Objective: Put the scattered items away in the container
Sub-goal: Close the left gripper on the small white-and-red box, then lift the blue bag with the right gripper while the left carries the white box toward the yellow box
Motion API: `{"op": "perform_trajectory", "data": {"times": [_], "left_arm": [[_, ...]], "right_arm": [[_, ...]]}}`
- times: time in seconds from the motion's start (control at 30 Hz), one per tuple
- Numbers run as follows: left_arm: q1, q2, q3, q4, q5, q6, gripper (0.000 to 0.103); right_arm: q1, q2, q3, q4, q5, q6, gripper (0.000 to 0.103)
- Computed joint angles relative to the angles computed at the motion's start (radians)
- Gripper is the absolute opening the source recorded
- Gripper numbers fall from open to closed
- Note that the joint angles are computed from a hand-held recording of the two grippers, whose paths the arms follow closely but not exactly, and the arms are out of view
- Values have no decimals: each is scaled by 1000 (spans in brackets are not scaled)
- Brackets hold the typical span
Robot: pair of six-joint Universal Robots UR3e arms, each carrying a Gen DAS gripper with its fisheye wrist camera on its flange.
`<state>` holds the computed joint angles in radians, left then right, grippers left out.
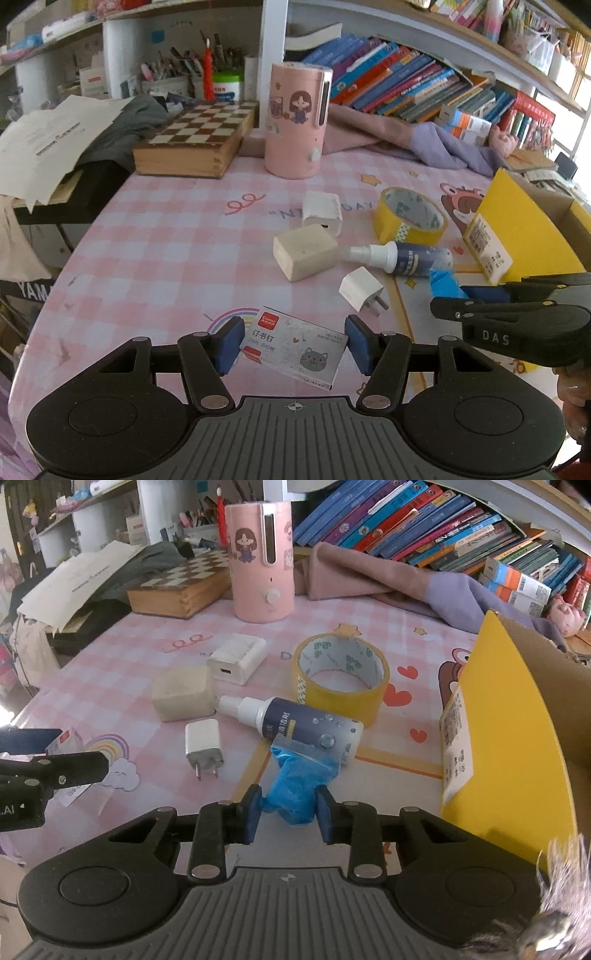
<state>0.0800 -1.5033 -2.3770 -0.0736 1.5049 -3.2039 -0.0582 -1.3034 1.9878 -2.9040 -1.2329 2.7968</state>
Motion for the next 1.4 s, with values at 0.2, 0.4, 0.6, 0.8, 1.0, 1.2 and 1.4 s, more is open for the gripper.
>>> {"op": "perform_trajectory", "data": {"times": [0.2,0.4,0.6,0.8,1.0,1.2,1.4], "left_arm": [[10,85,-44,-28,-7,-5,59],[20,169,-76,-68,-7,-24,59],[24,283,-110,-109,-22,-32,59],[51,447,-142,-200,-54,-24,59],[103,636,-200,-334,-101,16,59],[164,891,-235,-562,-157,59,59],[275,1231,-214,-945,-262,158,59]], "right_arm": [[-15,-71,60,-15,25,-7,28],[-28,-143,118,-12,52,-22,28],[-61,-238,178,11,97,-28,28],[-102,-366,231,77,143,-34,28],[-134,-514,307,131,167,-37,28],[-165,-676,396,212,173,-44,28],[-236,-941,492,398,212,-88,28]]}}
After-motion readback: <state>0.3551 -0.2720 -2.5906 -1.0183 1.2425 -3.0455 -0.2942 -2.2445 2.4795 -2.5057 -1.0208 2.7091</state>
